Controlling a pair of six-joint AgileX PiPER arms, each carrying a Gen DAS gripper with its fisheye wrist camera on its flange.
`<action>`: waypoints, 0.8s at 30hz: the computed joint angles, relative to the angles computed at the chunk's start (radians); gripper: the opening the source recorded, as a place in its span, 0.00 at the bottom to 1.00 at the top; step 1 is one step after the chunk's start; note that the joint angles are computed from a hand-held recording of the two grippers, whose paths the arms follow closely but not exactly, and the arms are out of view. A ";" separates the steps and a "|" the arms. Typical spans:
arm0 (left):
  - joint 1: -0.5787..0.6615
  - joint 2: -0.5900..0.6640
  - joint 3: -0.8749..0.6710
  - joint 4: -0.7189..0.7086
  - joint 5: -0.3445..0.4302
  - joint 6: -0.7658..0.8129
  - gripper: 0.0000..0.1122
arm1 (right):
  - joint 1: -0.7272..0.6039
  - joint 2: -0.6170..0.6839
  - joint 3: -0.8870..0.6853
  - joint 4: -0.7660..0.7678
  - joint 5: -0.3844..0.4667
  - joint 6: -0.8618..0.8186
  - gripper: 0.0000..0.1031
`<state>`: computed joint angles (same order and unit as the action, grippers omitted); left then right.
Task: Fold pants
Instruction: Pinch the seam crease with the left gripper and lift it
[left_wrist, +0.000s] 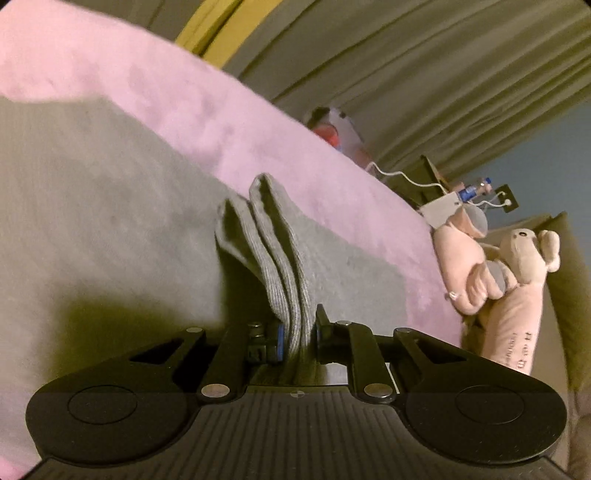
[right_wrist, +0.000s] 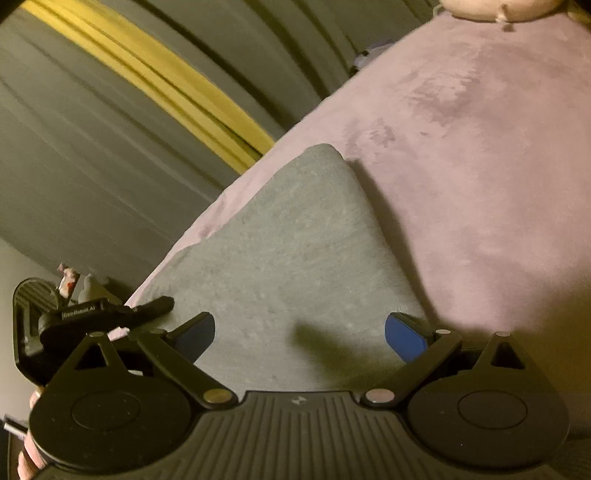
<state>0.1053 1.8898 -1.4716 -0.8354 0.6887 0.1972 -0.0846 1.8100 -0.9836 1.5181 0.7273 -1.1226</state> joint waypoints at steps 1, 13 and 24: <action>0.009 -0.007 0.004 0.021 -0.005 -0.005 0.15 | 0.002 -0.003 0.002 0.007 0.007 -0.020 0.96; 0.128 -0.052 0.091 0.174 0.018 -0.081 0.31 | 0.041 0.013 -0.034 -0.116 -0.069 0.132 0.96; 0.107 -0.028 0.043 0.187 -0.070 -0.195 0.64 | 0.106 -0.005 -0.054 -0.241 -0.140 0.202 0.96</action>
<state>0.2119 1.8617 -1.4286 -0.6486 0.6189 0.0019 0.0216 1.8048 -1.0380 1.2772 0.5869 -0.9206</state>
